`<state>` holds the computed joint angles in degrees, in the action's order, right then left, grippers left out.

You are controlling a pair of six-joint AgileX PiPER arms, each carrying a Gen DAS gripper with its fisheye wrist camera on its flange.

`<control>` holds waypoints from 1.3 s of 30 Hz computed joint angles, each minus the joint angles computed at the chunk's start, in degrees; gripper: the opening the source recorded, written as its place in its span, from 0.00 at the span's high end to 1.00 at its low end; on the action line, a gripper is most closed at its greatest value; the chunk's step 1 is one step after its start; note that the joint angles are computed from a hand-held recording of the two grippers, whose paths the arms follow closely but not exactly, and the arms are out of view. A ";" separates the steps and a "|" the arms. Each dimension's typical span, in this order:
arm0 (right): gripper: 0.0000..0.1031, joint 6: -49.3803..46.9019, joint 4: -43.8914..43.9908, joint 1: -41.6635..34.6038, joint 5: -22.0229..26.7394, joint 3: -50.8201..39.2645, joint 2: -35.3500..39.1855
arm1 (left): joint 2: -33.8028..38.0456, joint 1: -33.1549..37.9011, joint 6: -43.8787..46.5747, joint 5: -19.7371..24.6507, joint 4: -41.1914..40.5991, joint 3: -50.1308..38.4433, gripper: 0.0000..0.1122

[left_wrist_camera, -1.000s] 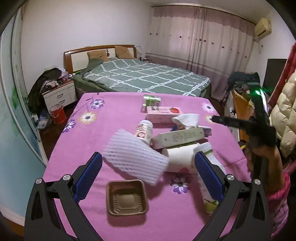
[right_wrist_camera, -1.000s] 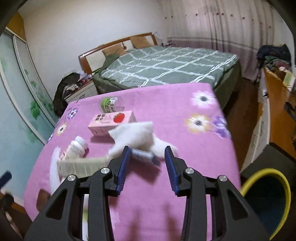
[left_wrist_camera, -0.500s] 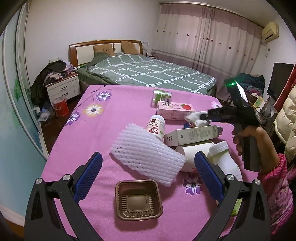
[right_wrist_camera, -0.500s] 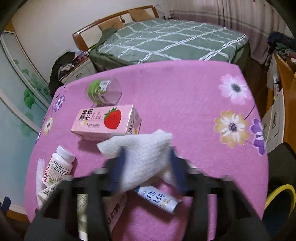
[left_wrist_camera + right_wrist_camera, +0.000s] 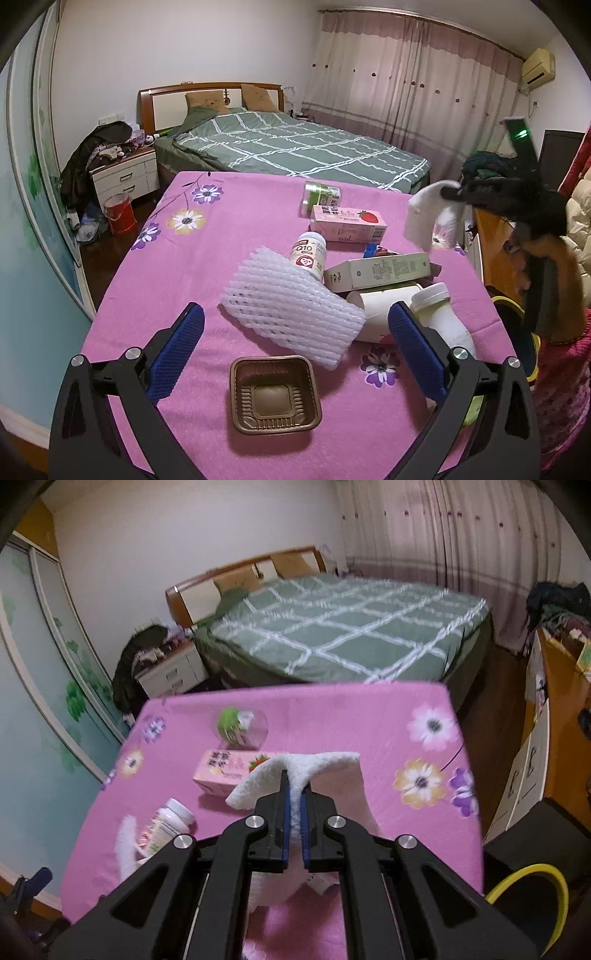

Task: Collect trash
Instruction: 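Carry the tissue over the bin and open the right tool, then grasp the white-and-green milk bottle with the left tool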

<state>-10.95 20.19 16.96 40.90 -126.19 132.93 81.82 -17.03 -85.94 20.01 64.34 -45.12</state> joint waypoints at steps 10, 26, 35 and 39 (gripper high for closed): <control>0.95 -18.07 14.08 -5.19 -14.60 34.21 -22.96 | -2.53 -5.30 -1.54 3.44 0.80 0.12 0.13; 0.95 -38.89 31.68 -23.94 -22.36 60.02 -33.29 | 2.14 -19.75 -5.66 9.12 1.22 -4.66 0.13; 0.60 -34.25 25.98 -26.95 -28.81 61.95 -28.08 | 7.48 -23.11 -1.82 10.60 -3.20 -9.79 0.13; 0.56 -40.47 32.72 -27.92 -30.76 63.57 -27.33 | 9.79 -23.47 -1.92 10.30 -3.62 -10.81 0.13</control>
<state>-51.42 52.91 -10.96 10.14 -62.61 105.60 91.62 -40.50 -87.86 30.32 60.72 -55.93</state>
